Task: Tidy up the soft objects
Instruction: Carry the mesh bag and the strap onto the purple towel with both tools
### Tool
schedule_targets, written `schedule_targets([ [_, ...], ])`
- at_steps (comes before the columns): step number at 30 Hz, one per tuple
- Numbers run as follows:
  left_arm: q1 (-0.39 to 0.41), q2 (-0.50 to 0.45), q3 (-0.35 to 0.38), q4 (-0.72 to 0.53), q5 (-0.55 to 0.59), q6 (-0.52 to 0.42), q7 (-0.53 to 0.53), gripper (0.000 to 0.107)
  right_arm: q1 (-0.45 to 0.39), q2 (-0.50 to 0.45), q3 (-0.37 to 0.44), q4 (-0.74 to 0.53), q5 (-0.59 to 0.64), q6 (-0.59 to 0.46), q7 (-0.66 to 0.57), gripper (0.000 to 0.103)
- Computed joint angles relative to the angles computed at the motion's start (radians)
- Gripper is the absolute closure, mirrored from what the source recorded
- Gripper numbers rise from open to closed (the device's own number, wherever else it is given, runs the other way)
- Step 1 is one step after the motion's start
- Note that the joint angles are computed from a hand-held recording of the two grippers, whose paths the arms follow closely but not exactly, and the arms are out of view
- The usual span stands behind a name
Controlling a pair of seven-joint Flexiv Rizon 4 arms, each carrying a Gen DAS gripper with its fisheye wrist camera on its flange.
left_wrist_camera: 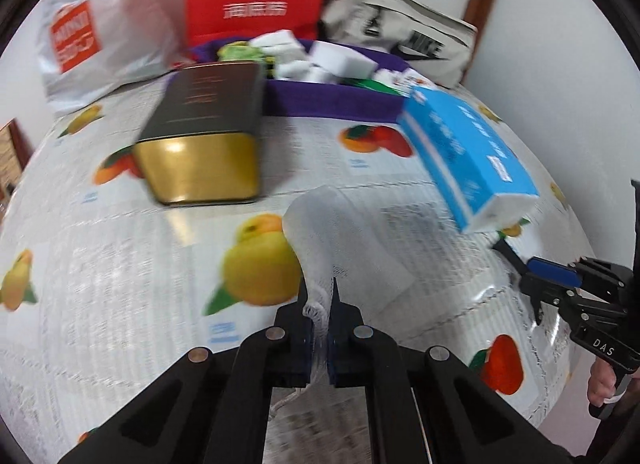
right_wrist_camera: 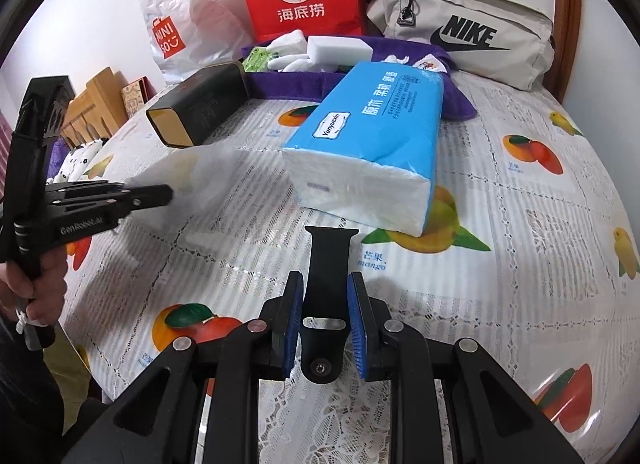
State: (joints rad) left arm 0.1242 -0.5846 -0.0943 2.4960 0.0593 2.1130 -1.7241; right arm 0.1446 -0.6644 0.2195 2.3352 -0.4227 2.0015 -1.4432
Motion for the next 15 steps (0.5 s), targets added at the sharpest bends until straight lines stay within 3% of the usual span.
schedule_targets([
  [15,0.025,0.094,0.058,0.099,-0.008,0.082,-0.065,0.101,0.011,0.060,0.014,0.029,-0.011,0.034,-0.007,0.080],
])
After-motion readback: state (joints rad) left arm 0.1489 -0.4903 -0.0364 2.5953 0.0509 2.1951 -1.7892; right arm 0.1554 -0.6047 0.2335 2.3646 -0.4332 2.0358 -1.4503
